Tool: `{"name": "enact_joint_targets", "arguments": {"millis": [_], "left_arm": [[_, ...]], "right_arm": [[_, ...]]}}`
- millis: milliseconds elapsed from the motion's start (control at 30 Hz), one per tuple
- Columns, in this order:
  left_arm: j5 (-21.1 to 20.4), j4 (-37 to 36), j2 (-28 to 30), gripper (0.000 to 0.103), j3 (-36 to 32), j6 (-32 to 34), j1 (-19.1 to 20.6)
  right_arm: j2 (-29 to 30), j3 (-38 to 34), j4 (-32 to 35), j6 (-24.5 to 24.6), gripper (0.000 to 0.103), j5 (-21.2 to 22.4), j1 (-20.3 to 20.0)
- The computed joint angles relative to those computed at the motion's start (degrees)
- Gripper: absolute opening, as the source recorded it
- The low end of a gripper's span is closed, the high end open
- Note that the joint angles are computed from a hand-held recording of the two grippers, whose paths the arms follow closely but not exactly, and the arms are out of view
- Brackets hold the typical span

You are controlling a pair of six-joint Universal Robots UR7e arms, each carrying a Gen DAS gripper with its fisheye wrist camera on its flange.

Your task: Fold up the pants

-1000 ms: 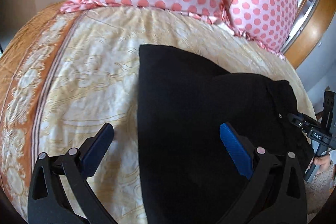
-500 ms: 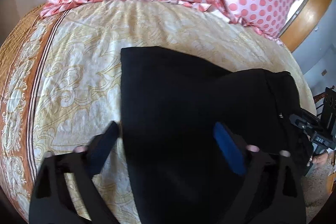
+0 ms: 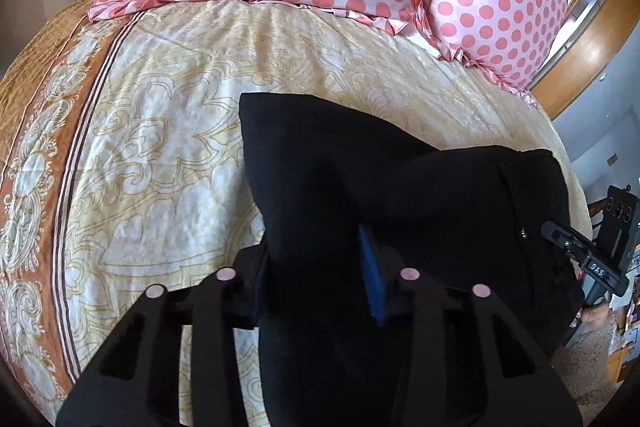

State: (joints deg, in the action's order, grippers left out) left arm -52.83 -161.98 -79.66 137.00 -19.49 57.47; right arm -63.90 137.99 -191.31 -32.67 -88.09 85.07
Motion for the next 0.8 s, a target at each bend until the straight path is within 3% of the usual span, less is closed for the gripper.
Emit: {"name": "enact_joint_targets", "arguments": {"millis": [133,200,267,333,400,533,800], "left_arm": [[-2.4,3.3,0.0,0.053,-1.6,0.4,1.2],[-1.3,4.7,0.4,0.053,-2.1,0.3,0.6],[-0.3,4.0,0.3,0.032,-1.8,-0.4,0.3],[-1.9,1.5,-0.7,0.013,-1.1,0.0,0.8],[-4.0,-0.9,-1.7,0.011,-0.4,0.7,1.2],[0.1,-1.7,-0.8,0.011,0.4,2.0,-1.3],[3.3,-6.7,1.6,0.011,-2.1,7.1,-2.4]], "right_arm": [[0.6,-1.3,1.7,1.9,0.044,-1.1,0.1],[1.1,-1.2,0.8,1.0,0.042,-1.1,0.1],[1.0,-0.7,-0.1,-0.4,0.028,-0.2,-0.1],[0.5,-0.3,-0.2,-0.6,0.022,1.4,-0.7],[0.1,-0.2,0.1,-0.4,0.019,3.1,-1.2],[0.0,-0.4,-0.5,-1.0,0.018,3.3,-0.6],[2.3,-6.5,1.1,-0.2,0.017,0.7,3.4]]}}
